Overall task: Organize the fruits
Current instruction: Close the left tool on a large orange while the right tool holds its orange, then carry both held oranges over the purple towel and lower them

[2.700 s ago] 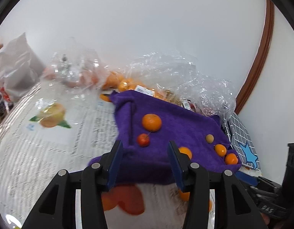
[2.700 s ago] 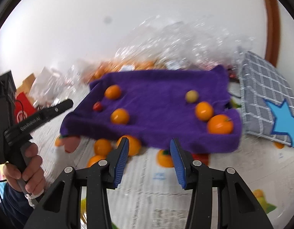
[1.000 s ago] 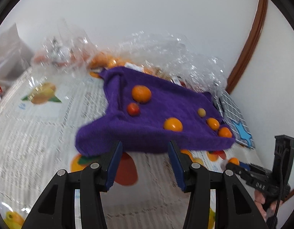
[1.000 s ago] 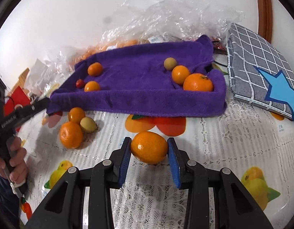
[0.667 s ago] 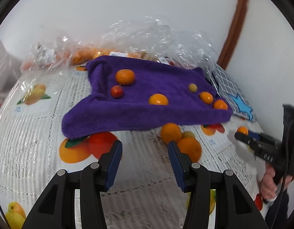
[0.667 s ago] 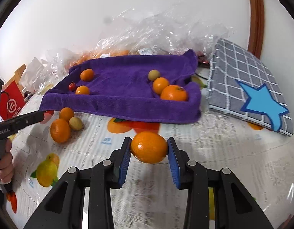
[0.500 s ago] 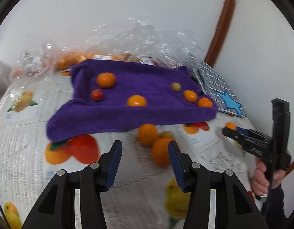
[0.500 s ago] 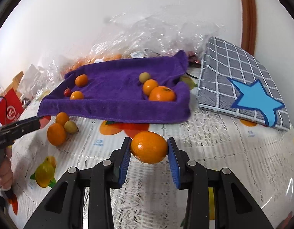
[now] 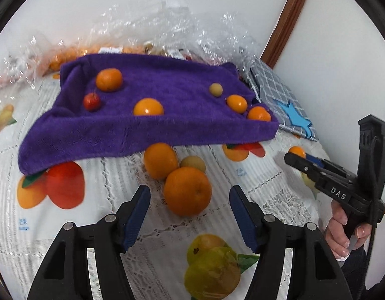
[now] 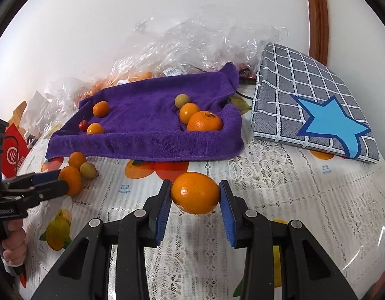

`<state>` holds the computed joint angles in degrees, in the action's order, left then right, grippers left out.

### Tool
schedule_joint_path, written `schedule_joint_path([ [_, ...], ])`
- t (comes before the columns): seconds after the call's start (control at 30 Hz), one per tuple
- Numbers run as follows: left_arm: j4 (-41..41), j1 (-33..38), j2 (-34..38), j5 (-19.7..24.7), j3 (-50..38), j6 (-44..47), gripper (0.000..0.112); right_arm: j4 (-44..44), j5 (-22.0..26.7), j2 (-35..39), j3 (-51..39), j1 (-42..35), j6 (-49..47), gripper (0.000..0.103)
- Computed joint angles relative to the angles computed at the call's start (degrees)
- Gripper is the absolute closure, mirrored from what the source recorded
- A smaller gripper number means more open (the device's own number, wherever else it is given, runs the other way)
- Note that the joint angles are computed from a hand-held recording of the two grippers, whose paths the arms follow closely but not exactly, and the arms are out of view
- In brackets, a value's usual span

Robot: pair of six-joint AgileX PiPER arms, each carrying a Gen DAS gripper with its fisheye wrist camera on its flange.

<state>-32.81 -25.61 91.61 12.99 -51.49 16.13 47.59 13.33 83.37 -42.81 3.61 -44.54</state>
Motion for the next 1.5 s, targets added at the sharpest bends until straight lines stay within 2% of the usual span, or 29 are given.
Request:
schedule_joint_path([
  [0.1, 2.69, -0.65, 0.68, -0.19, -0.49, -2.70, 0.050, -0.69, 0.29, 0.35, -0.33, -0.02, 0.89, 0.066],
  [0.17, 2.50, -0.63, 1.07, 0.03, -0.91, -2.74, 0.054, -0.72, 0.36, 0.43, -0.41, -0.04, 0.90, 0.066],
  [0.23, 0.03, -0.38, 1.38, 0.06, -0.98, -0.48, 0.068, -0.79, 0.34, 0.51, -0.48, 0.02, 0.91, 0.066],
  [0.3, -1.26, -0.23, 1.41, -0.10, -0.80, 0.75, 0.075, -0.67, 0.40, 0.60, -0.58, -0.02, 0.70, 0.066],
  [0.5, -23.94, 2.40, 0.36, 1.24, 1.40, 23.06, 0.075, 1.02, 0.66, 0.73, -0.65, -0.27, -0.78, 0.066],
  [0.73, -39.11, 2.91, -2.42, -0.62, 4.66, 37.18, 0.075, 4.13, 0.72, 0.45, -0.28, -0.63, -3.15, 0.066],
  [1.0, -60.38, 5.27, -6.18, -0.13, 8.45, 57.13, 0.075, 6.53, -0.02, -0.67, 0.74, -0.09, -4.73, 0.066],
  [1.17, -63.87, 7.16, -7.13, 0.11, 9.41, 59.66, 0.075, 8.03, -0.43, -1.31, 1.32, -0.19, -5.59, 0.066],
  [1.3, -64.71, 7.69, -8.60, -1.73, 9.96, 60.91, 0.075, 9.39, 0.36, -1.41, 1.11, -1.07, -6.65, 0.066],
  [1.37, -62.48, 8.05, -9.61, -2.50, 9.96, 59.19, 0.075, 7.41, 0.88, -1.26, 0.53, -1.07, -4.38, 0.066],
  [1.5, -50.79, 9.71, -10.86, -2.90, 8.26, 48.63, 0.075, -1.33, 0.83, -2.29, -1.64, 0.41, 4.22, 0.066],
])
